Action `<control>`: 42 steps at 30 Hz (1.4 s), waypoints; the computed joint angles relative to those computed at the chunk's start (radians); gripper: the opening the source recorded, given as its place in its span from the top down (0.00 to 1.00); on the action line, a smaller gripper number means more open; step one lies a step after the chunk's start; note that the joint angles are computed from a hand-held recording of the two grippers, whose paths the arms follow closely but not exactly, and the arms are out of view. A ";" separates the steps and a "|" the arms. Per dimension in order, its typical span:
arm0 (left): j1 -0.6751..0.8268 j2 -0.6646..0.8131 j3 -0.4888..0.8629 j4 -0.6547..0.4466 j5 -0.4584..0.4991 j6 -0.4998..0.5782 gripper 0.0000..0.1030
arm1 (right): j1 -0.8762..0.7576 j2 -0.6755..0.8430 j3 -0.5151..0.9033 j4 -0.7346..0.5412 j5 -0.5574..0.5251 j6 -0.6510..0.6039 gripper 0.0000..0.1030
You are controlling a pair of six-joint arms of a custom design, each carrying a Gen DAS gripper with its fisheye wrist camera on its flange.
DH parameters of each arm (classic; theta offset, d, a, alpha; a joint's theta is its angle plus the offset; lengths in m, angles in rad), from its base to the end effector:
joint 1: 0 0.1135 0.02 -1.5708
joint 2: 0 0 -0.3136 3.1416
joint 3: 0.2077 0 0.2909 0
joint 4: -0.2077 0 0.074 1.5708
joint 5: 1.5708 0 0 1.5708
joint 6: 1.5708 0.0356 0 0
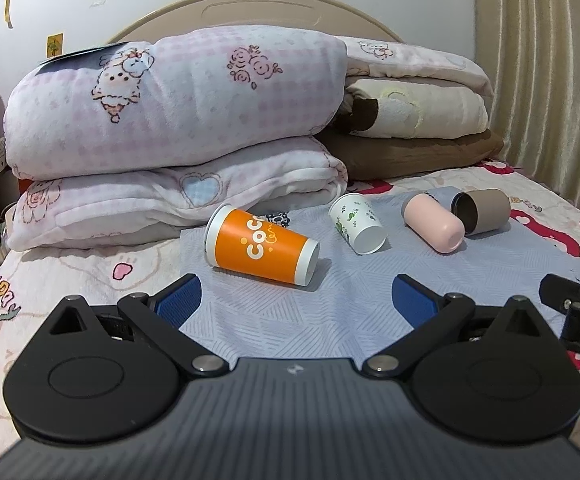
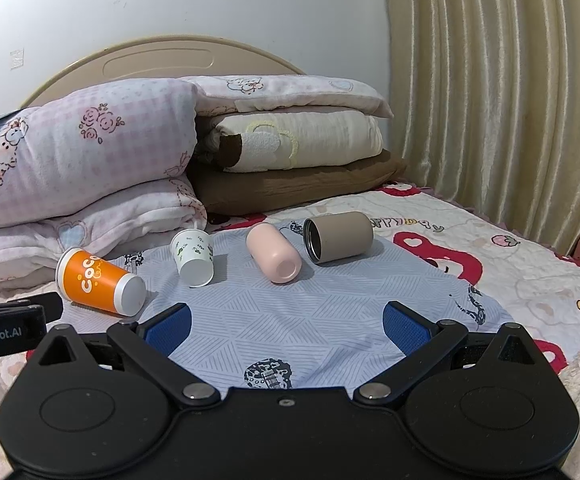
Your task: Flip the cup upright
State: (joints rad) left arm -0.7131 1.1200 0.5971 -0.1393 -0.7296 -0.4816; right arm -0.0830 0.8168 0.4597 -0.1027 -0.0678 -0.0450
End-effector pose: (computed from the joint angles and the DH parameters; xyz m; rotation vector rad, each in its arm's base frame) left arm 0.1965 -0.1386 0.2438 -0.1404 2.0431 0.0827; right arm 0.1907 -0.0134 0.2502 -0.0041 2.0295 -0.0119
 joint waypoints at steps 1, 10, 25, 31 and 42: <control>-0.004 0.000 -0.002 0.006 -0.004 0.003 0.00 | -0.001 0.000 0.000 0.001 -0.001 -0.001 0.00; -0.014 0.001 -0.008 0.020 -0.011 0.007 0.00 | -0.003 0.002 0.000 -0.001 -0.004 -0.003 0.00; 0.027 -0.036 0.096 -0.158 0.117 -0.048 0.00 | -0.284 0.179 0.287 -0.345 -0.565 -0.279 0.00; 0.134 0.061 0.249 -0.248 0.233 -0.009 0.00 | -0.240 0.358 0.490 -0.431 -0.622 -0.497 0.00; 0.331 0.357 0.496 -0.182 0.446 0.046 0.00 | -0.072 0.769 0.765 -0.462 -0.595 -0.569 0.01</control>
